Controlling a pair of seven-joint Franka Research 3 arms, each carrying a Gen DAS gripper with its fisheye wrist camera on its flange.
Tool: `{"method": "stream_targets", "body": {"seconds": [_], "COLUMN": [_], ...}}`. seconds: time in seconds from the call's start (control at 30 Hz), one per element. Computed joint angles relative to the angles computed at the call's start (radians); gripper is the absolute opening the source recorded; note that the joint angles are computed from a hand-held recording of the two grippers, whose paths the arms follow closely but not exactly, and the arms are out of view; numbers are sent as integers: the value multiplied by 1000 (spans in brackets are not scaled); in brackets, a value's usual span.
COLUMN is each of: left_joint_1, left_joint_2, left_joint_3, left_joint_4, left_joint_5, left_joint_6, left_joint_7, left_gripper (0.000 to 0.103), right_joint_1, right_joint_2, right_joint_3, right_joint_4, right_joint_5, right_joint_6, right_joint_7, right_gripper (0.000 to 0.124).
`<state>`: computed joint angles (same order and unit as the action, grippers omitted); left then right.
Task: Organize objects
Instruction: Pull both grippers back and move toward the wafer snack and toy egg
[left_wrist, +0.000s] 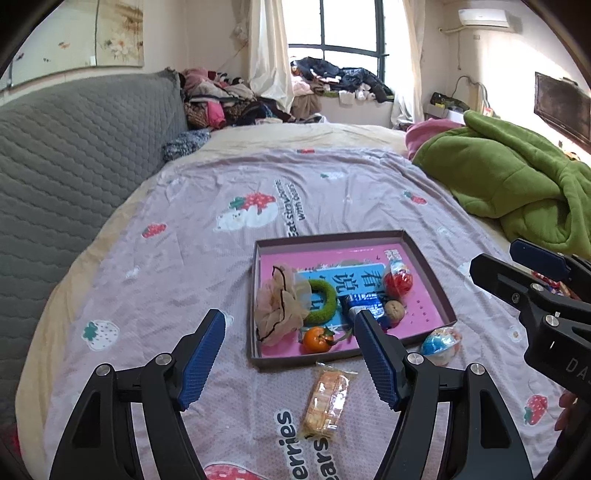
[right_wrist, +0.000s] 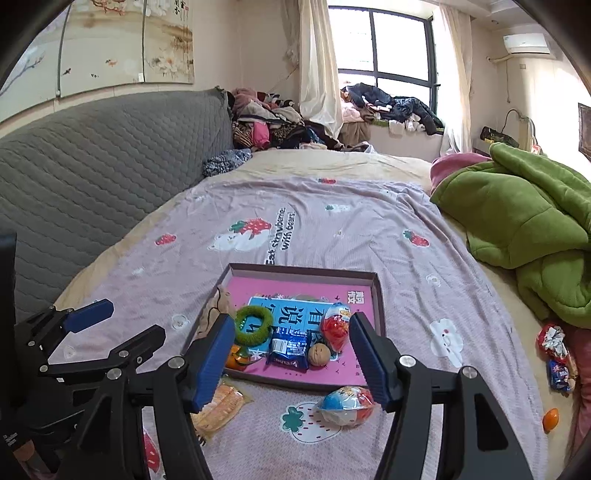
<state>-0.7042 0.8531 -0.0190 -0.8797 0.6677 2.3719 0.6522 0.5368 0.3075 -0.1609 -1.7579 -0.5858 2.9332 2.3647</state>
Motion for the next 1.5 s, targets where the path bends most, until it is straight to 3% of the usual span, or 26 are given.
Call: {"method": "stream_targets", "body": {"seconds": [0.2, 0.8, 1.0, 1.17, 1.33, 1.5], "left_joint_1": [-15, -12, -10, -10, -11, -12], "left_joint_2": [-60, -193, -192, -167, -142, -112], "left_joint_3": [7, -48, -66, -73, -73, -71], "left_joint_4": [-67, -305, -347, -340, -321, -293], "left_joint_5": [38, 130, 129, 110, 91, 65], "left_joint_6": [13, 48, 63, 62, 62, 55], "left_joint_7": [-34, -151, -163, -152, -135, -112], "left_gripper": [74, 74, 74, 74, 74, 74], "right_joint_1": [9, -125, -167, -169, -149, -137], "right_joint_2": [-59, -196, -198, -195, -177, -141], "right_joint_3": [-12, 119, 141, 127, 102, 92], "right_joint_4": [-50, -260, -314, -336, -329, -308], "right_joint_5": [-71, -242, -199, -212, -374, -418], "right_joint_6": [6, 7, 42, 56, 55, 51], "right_joint_7": [62, 210, 131, 82, 125, 130], "right_gripper": [65, 65, 65, 67, 67, 67]}}
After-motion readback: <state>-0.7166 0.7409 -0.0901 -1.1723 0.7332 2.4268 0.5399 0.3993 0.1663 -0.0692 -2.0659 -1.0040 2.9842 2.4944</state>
